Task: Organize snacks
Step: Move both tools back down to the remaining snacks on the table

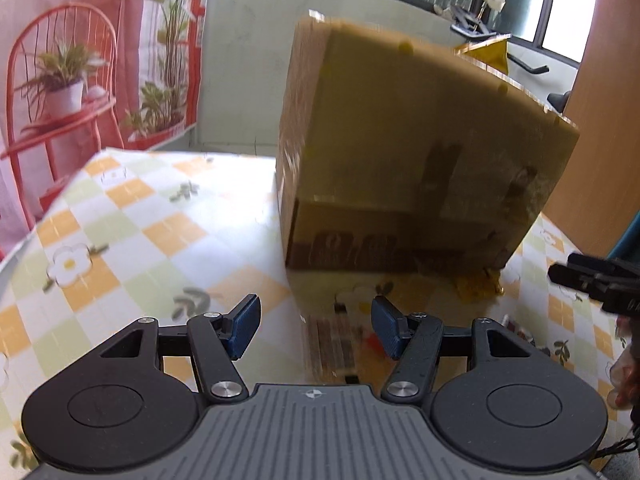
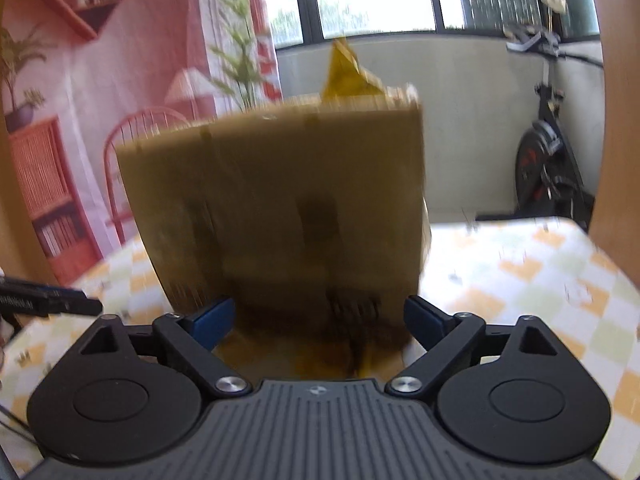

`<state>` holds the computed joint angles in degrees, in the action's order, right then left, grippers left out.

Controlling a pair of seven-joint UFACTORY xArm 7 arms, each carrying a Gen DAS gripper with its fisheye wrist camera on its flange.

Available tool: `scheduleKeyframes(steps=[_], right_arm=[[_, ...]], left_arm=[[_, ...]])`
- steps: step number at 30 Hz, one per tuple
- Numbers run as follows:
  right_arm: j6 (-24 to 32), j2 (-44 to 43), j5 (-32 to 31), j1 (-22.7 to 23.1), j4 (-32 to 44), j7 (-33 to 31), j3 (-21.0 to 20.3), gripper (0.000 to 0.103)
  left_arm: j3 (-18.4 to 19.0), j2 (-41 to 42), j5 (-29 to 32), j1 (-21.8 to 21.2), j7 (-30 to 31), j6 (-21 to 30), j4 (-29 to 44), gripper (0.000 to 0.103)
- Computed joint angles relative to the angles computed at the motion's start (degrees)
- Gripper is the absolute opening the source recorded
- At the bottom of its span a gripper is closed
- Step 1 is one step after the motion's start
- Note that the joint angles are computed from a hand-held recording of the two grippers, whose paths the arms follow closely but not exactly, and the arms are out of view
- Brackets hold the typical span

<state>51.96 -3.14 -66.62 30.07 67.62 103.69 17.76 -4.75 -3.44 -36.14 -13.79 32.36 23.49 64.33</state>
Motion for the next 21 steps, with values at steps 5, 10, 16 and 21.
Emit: scheduleKeyframes(steps=[5, 10, 16, 21], right_arm=[[-1.4, 0.0, 5.0, 0.4, -2.8, -0.5, 0.1, 0.082], [-2.1, 1.5, 8.5, 1.3, -2.9, -4.6, 0.3, 0.080], [-2.4, 4.0, 11.5, 2.7, -1.4, -10.1, -0.7, 0.074], [-1.8, 5.1, 14.2, 3.7, -0.7, -13.2, -1.4, 0.074]], left_arm=[[-0.5, -0.7, 0.8, -0.4, -1.0, 0.2, -2.7, 0.064], [-0.5, -1.5, 3.5, -0.8, -3.1, -0.6, -5.0, 0.064], [-0.2, -1.8, 6.3, -1.1, -5.1, -1.7, -6.1, 0.073], [-0.1, -1.7, 6.9, -1.2, -6.2, -2.4, -6.6, 0.073]])
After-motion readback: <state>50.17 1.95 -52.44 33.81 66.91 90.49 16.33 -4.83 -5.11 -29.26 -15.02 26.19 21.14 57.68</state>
